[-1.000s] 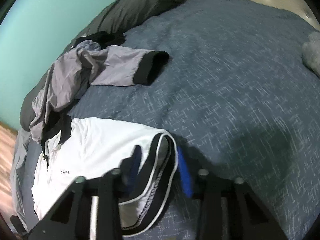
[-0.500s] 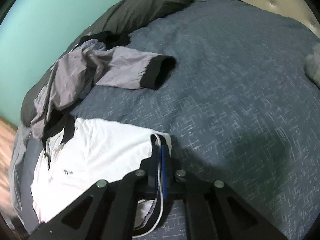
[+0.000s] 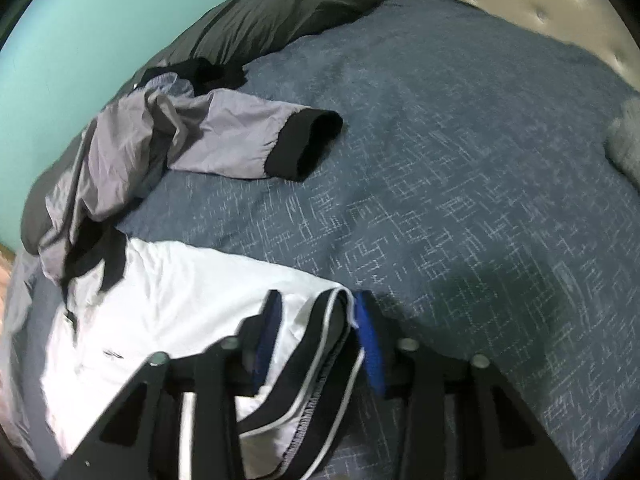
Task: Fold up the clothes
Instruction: 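Open both grippers and move them over the shirt body, then grasp the shirt body with the right gripper and lift it toward the collar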
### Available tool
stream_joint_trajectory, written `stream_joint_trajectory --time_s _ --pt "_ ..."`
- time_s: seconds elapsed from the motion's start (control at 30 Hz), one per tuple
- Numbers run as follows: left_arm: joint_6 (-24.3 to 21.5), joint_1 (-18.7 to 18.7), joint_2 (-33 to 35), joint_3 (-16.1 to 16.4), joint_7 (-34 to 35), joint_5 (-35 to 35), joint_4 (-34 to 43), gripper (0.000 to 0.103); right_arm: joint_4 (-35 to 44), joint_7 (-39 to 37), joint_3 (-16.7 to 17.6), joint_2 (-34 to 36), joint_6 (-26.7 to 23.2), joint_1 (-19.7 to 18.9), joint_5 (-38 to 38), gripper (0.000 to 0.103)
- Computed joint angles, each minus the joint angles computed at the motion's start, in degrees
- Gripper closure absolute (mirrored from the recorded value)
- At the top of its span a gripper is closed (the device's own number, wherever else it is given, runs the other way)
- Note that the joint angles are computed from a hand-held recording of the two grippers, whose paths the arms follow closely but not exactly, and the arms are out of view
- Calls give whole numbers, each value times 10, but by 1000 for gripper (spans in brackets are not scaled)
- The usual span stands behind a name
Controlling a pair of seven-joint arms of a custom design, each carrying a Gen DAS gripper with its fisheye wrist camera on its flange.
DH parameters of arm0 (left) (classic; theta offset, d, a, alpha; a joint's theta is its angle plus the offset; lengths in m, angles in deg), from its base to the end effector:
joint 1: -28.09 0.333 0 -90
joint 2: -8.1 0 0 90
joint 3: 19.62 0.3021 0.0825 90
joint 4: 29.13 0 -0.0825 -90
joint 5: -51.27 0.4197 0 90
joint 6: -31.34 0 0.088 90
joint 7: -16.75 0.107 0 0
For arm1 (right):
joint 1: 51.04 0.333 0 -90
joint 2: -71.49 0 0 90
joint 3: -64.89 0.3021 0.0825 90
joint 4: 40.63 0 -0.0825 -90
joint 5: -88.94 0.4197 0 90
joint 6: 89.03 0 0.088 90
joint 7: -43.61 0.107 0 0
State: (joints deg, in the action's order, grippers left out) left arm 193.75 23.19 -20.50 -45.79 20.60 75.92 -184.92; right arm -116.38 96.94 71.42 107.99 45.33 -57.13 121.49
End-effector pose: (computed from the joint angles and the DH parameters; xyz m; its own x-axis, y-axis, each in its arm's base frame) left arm 0.3771 -0.2400 0.3839 0.4185 -0.8406 0.3439 -0.6526 -0.5417 -0.5298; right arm 0.7882 -0.0068 0.3833 0.3529 -0.8881 -0.2946 -0.8321 -0.1539 -0.5328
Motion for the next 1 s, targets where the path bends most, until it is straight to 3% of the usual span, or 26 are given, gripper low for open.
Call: stream_joint_trajectory --time_s 0.07,0.13,0.37,0.53,0.73,1.0 --pt "0 -1 0 0 0 -1 -1 41 -13 -11 0 -6 14 2 -3 97" --pt "-1 -3 0 2 2 -2 0 41 -23 -25 3 -13 24 1 0 100" --pt "-11 -4 -7 4 6 -2 1 41 -49 -97 28 -46 48 -20 63 100" --pt "-13 -6 -9 6 8 -4 3 41 -55 -145 35 -67 30 -24 119 100" --pt "-19 -8 -10 7 14 -4 9 41 -97 -191 26 -114 8 -6 151 100" --pt "-30 -18 -19 15 24 -14 9 41 -197 -230 6 -200 -8 53 150 100"
